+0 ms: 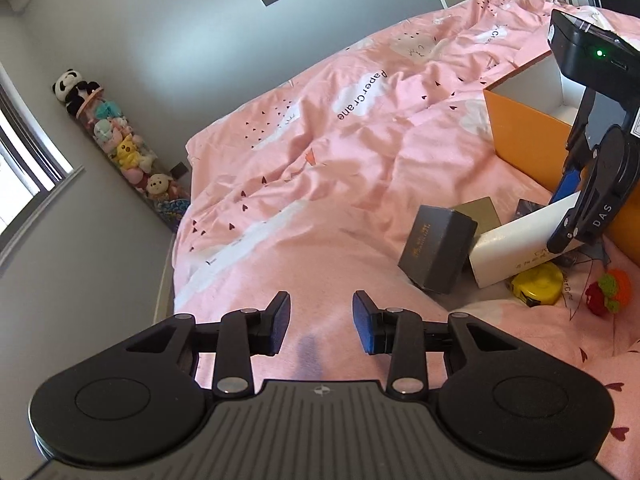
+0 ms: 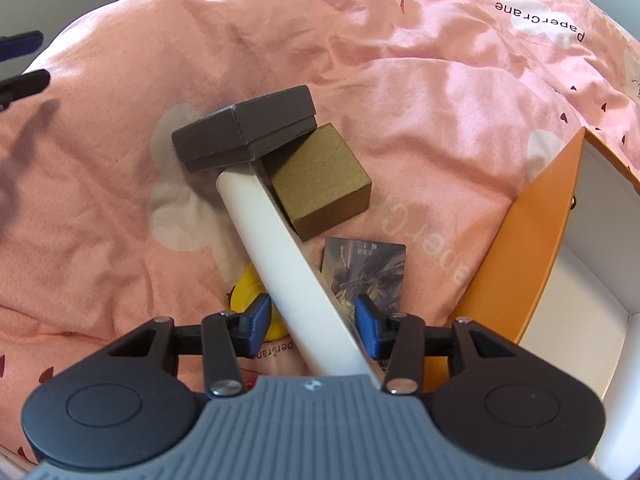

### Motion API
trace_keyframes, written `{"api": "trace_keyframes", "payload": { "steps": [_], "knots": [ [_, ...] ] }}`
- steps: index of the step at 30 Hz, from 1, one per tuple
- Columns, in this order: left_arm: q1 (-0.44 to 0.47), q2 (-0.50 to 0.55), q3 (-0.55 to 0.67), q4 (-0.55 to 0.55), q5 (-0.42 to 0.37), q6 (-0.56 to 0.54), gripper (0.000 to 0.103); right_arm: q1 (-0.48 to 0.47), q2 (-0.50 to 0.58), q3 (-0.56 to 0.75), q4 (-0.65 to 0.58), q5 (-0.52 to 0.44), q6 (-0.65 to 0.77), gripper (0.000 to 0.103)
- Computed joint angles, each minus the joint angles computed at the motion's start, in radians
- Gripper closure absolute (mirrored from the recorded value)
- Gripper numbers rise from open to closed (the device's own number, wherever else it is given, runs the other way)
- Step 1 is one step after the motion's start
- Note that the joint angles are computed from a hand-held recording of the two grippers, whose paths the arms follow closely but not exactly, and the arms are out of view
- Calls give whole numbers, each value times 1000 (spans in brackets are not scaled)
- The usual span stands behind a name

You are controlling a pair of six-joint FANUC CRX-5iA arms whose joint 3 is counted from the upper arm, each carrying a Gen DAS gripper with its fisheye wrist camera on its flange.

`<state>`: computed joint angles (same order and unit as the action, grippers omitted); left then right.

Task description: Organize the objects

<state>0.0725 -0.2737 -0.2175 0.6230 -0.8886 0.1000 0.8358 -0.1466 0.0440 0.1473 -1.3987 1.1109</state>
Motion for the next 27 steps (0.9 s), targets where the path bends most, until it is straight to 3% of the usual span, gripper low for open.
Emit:
{"api": "trace_keyframes", "payload": {
  "steps": [4, 6, 9, 16, 21, 27],
  "knots": [
    [40, -43, -88, 155, -4, -169, 60, -5, -4, -4, -7, 9, -2, 54],
    [58, -85, -177, 290, 9, -308, 58, -6, -8, -8, -6, 14, -7, 53],
    [83, -127, -239, 340, -9, -394, 54, 4, -19, -23, 9, 28, -12, 52],
    [103, -126, -232, 237, -37, -340, 52, 18, -20, -25, 29, 29, 38, 51],
    [59, -109, -232, 296, 82, -359, 52, 32, -16, -20, 49, 31, 99, 51],
    [27, -43, -140, 294, 81, -296, 51, 39, -22, -21, 48, 64, 184, 51]
  ]
}}
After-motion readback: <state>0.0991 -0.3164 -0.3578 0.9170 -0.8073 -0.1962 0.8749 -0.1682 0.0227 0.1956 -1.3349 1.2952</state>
